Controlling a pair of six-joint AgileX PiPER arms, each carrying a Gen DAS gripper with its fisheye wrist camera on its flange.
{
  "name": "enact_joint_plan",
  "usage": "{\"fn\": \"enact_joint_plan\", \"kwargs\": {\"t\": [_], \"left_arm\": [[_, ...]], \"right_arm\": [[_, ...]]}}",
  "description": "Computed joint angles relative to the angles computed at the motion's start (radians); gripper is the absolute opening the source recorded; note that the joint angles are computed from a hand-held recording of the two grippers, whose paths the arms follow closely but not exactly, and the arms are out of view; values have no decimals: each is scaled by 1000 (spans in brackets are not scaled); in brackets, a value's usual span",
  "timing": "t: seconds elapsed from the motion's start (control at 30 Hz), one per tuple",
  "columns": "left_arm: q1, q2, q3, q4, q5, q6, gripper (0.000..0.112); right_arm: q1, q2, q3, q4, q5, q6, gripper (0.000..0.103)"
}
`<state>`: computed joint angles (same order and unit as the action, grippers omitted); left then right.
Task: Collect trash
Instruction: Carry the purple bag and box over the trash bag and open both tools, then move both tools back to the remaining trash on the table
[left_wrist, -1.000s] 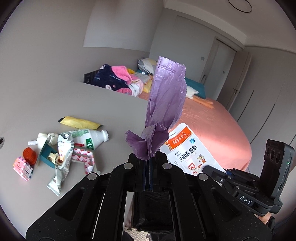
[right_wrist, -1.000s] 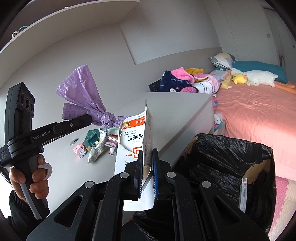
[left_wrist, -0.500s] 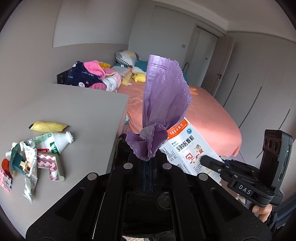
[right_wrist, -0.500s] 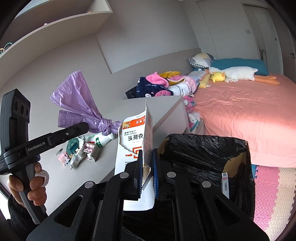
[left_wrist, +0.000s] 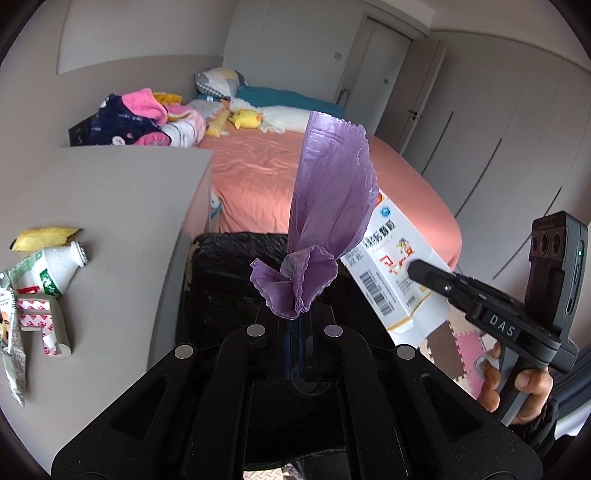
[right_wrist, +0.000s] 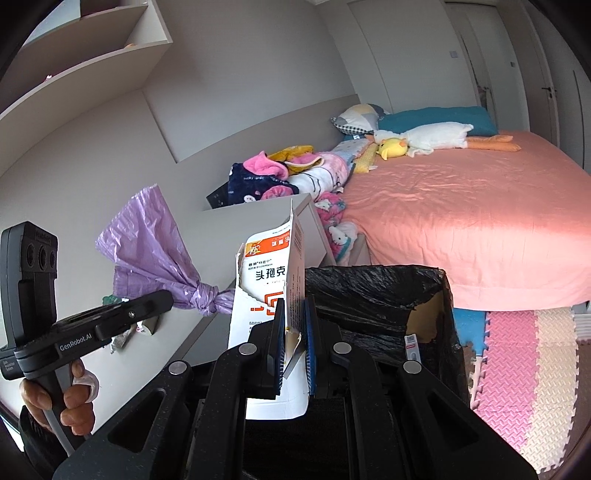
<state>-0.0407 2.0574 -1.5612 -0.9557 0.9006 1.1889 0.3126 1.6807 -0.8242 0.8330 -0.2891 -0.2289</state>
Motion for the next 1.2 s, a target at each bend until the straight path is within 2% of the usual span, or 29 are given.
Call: {"fn": "enact_joint_plan", "kwargs": {"t": [0.03,0.07,0.1,0.13,0.17,0.23,0.43,1.0,1.2], "left_arm": [[-6,21,-32,43,25,-41,5],[-16,39,-57,91,28,-87,16],[-27,49,-66,133,9,-125,68],[-30,40,-39,136,-39,-125,95],[-24,28,-6,98,-71,-85,96],[-19,30,4,84,-76,-63,96],[-13,25,7,78,-90,-61,96],[61,7,23,96,-138,-49,96],[111,10,13,105,-146,-50,96]], "right_arm": [[-1,-1,2,64,-9,-46,24],[6,-1,6,142,-38,-95,57],[21,-2,11,218,-82,-143,73],[34,-4,18,268,-122,-173,85],[40,-5,18,302,-139,-203,86],[39,1,10,352,-148,-249,86],[37,2,12,328,-147,-223,87],[78,100,-117,354,-78,-308,87],[106,155,-202,420,-51,-397,87]]}}
